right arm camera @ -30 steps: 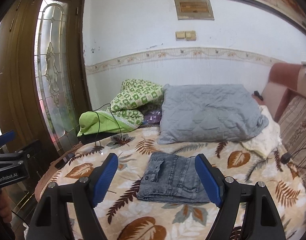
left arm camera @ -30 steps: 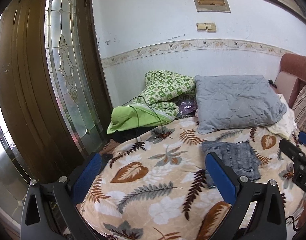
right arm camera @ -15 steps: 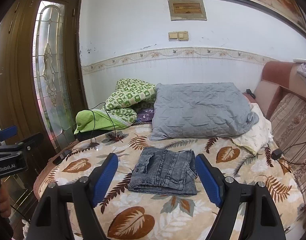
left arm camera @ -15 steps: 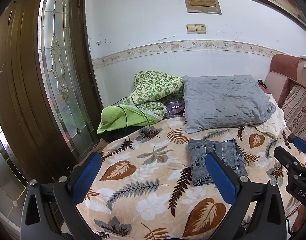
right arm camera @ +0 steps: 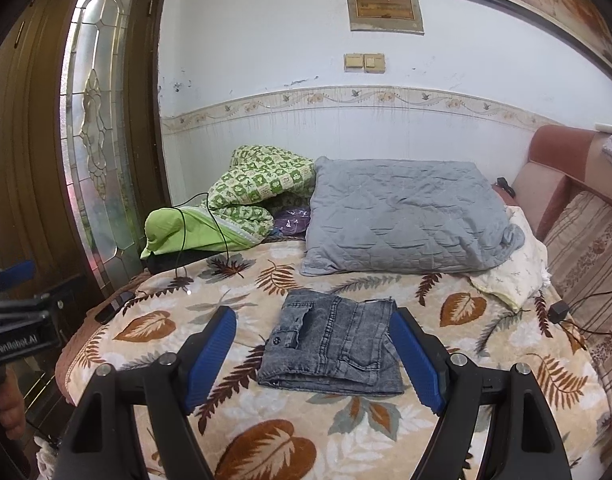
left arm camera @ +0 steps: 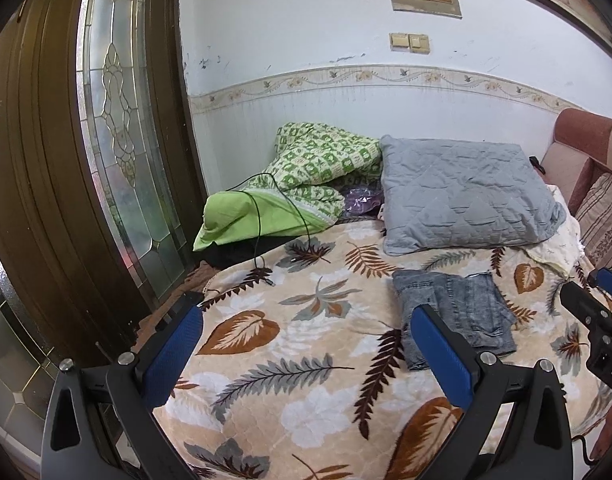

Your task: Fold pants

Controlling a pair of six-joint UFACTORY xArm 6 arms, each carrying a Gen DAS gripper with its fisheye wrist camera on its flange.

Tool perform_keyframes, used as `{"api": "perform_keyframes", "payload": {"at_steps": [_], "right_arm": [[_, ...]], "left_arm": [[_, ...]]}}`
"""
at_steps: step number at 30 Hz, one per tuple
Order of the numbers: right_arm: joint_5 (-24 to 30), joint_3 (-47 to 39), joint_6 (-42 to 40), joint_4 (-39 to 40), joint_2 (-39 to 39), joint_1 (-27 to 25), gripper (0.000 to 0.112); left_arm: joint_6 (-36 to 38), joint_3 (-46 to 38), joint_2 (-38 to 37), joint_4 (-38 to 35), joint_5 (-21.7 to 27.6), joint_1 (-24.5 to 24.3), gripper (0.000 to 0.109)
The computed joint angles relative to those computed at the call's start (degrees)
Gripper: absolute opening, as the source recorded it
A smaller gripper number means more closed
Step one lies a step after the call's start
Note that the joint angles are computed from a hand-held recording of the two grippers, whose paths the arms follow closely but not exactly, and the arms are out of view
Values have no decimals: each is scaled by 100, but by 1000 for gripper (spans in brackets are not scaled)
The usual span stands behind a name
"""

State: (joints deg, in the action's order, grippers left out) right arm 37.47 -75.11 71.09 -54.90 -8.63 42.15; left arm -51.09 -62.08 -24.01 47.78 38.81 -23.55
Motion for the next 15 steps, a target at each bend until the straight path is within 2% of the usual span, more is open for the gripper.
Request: {"api": "perform_keyframes", "payload": {"at_steps": [4,9,15], "right_arm": [[-53,-371,-90,80,444,-12,82],[-251,-820,-167,407,997,-116,82],[-427,-852,-3,484,1127,-122,82]], "left_arm": [[247,-7,162,-180,-133,237,103],[575,-117,341,-420,-19,439,103],[672,-86,230,-420,175,421,103]]}}
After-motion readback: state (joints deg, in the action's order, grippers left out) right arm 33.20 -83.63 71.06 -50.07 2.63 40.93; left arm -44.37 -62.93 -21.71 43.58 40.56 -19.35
